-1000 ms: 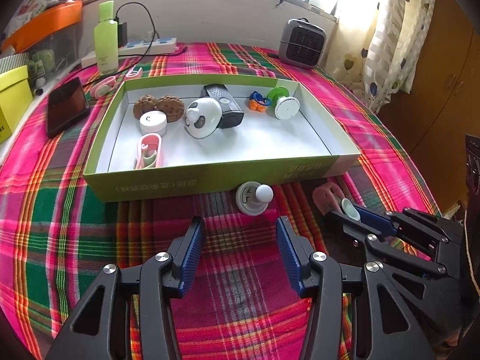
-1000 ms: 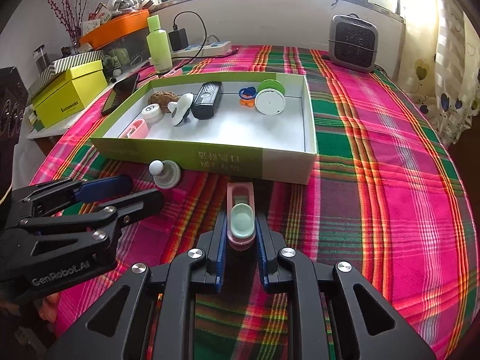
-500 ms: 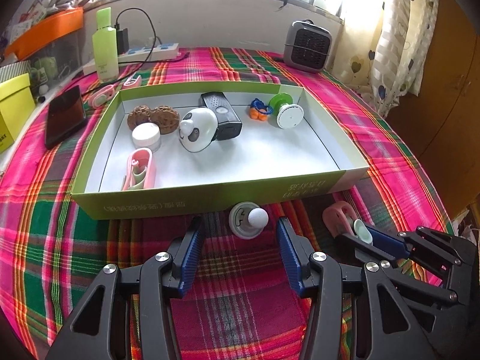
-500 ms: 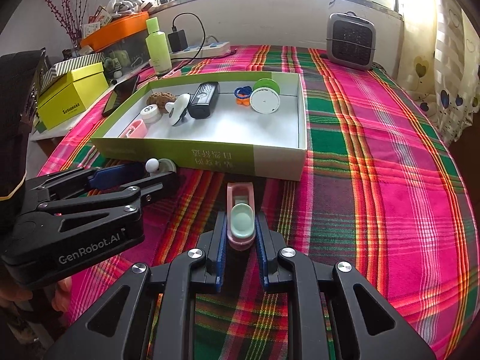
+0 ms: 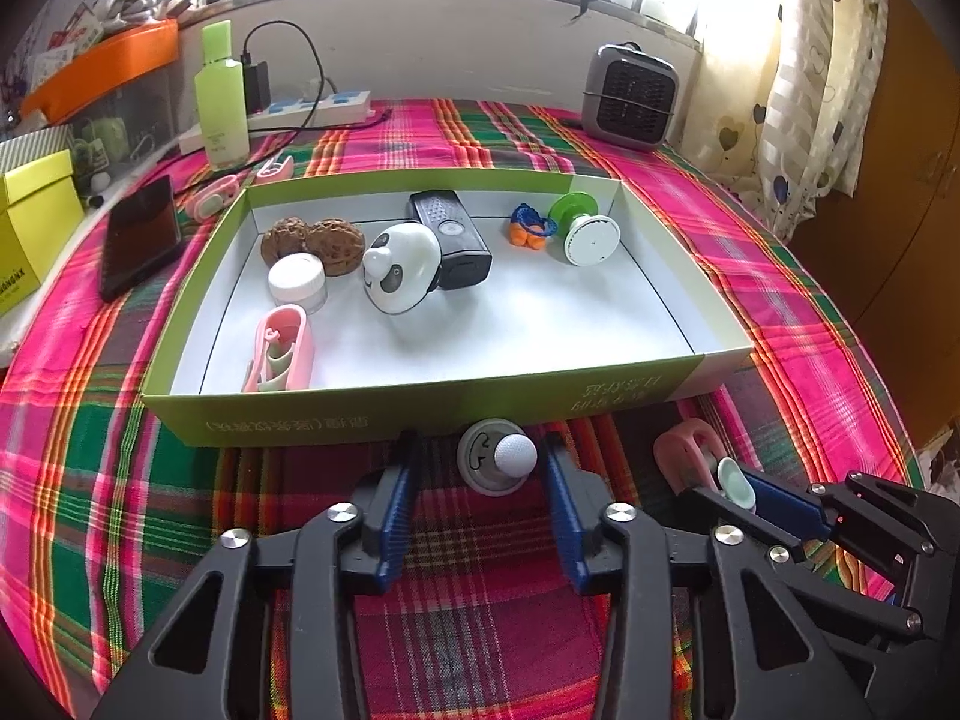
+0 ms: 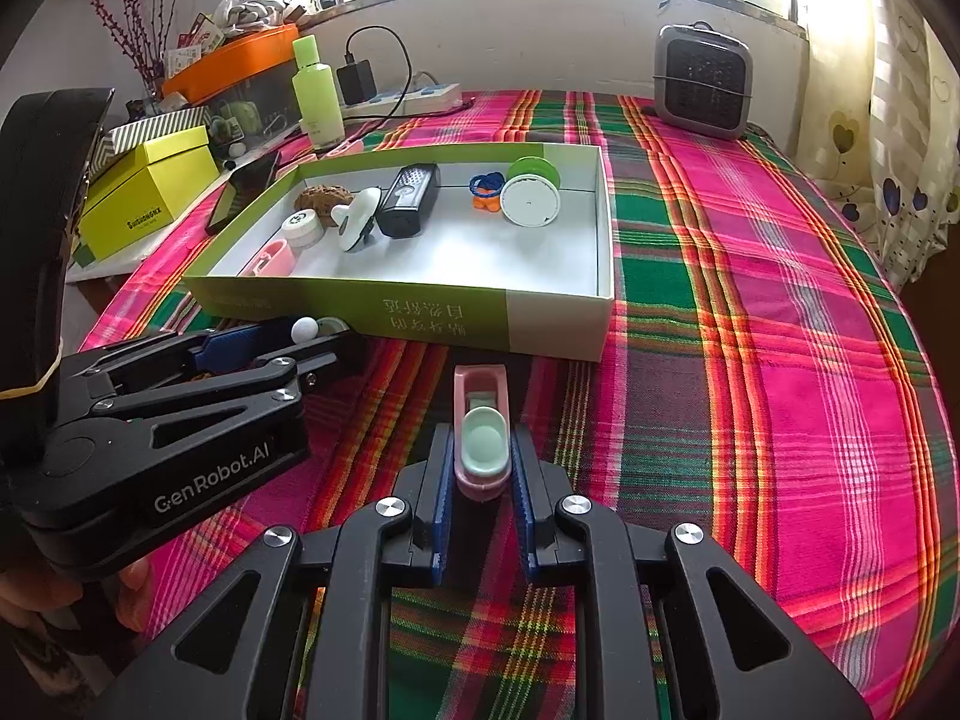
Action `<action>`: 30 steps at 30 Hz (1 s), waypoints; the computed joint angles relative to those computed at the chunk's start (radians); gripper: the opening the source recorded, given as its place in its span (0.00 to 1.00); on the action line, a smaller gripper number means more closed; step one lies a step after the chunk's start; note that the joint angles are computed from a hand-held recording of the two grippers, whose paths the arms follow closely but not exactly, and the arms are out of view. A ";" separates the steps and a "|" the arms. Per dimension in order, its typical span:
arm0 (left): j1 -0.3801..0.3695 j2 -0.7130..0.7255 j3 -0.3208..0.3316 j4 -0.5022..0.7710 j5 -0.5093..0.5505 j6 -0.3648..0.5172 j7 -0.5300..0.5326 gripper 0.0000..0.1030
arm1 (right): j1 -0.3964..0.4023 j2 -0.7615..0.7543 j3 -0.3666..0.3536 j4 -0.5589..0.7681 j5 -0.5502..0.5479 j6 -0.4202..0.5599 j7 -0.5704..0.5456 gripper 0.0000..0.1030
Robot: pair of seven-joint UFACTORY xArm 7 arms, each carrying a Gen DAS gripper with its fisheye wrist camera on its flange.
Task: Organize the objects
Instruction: 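Close the left gripper on the white knob while the right gripper holds the pink holder, then carry the white knob and pink holder into the box with both grippers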
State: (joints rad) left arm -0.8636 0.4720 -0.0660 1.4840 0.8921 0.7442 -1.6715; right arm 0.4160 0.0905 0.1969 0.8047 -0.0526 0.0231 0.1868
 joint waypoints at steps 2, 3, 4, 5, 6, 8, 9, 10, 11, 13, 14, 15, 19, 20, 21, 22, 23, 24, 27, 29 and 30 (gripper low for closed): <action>-0.001 0.000 0.001 0.000 0.002 0.001 -0.002 0.33 | 0.000 0.000 0.000 0.000 0.000 0.000 0.000 0.18; 0.000 0.000 0.000 0.000 0.001 0.001 0.000 0.31 | 0.001 0.000 -0.001 0.000 0.000 0.000 0.000 0.18; 0.001 -0.001 0.000 -0.002 0.001 -0.001 0.002 0.29 | 0.001 0.000 -0.001 0.000 0.000 0.000 0.000 0.18; 0.001 -0.001 0.000 -0.002 0.001 0.001 0.004 0.27 | 0.001 0.000 -0.001 0.000 0.000 0.000 0.000 0.18; 0.001 -0.002 0.000 -0.003 0.001 0.001 0.004 0.24 | 0.001 0.000 -0.001 0.000 -0.001 0.000 0.000 0.18; 0.002 -0.002 0.000 -0.004 0.001 -0.001 0.003 0.23 | 0.000 0.001 -0.001 0.000 0.000 0.000 -0.001 0.18; 0.003 -0.005 0.000 -0.008 0.002 -0.006 0.000 0.23 | 0.000 0.001 -0.001 0.000 0.000 0.000 -0.001 0.18; 0.001 -0.002 0.000 -0.004 0.001 -0.001 0.000 0.23 | 0.000 0.001 -0.001 0.000 0.000 0.000 -0.001 0.18; 0.001 -0.002 0.000 -0.004 0.002 -0.002 -0.002 0.23 | 0.000 0.001 -0.001 0.000 0.000 0.000 -0.001 0.18; 0.000 -0.004 0.000 -0.008 0.004 -0.007 -0.007 0.23 | -0.001 0.001 0.000 0.000 0.002 -0.001 -0.004 0.18; 0.000 -0.006 -0.001 -0.011 0.005 -0.009 -0.010 0.23 | 0.001 0.001 -0.002 0.000 -0.001 -0.001 -0.001 0.18; 0.000 -0.008 -0.001 -0.014 0.006 -0.012 -0.013 0.22 | 0.001 0.001 -0.003 0.000 -0.002 0.000 -0.001 0.18; 0.001 -0.016 -0.005 -0.025 0.006 -0.017 -0.015 0.22 | -0.003 0.000 0.003 0.000 0.006 0.000 -0.007 0.18; 0.002 -0.019 -0.007 -0.030 0.005 -0.019 -0.016 0.22 | -0.009 0.000 0.011 0.000 0.020 -0.001 -0.019 0.18; 0.003 -0.023 -0.008 -0.035 0.005 -0.022 -0.019 0.22 | -0.025 0.001 0.032 -0.001 0.057 -0.002 -0.051 0.18; 0.003 -0.025 -0.009 -0.039 0.005 -0.023 -0.021 0.22 | -0.046 0.002 0.058 0.000 0.107 -0.004 -0.094 0.18; 0.003 -0.027 -0.010 -0.041 0.006 -0.023 -0.022 0.22 | -0.051 0.004 0.066 0.001 0.131 -0.004 -0.114 0.18; 0.003 -0.030 -0.011 -0.045 0.007 -0.024 -0.025 0.22 | -0.051 0.006 0.067 0.004 0.142 -0.003 -0.125 0.19; 0.004 -0.032 -0.012 -0.050 0.013 -0.026 -0.033 0.22 | 0.000 0.014 0.009 0.016 0.062 0.004 -0.063 0.21; 0.005 -0.033 -0.013 -0.052 0.015 -0.028 -0.036 0.22 | 0.022 0.020 -0.019 0.026 0.008 0.009 -0.022 0.22; 0.005 -0.032 -0.014 -0.050 0.016 -0.026 -0.034 0.22 | 0.028 0.023 -0.027 0.030 -0.011 0.012 -0.006 0.22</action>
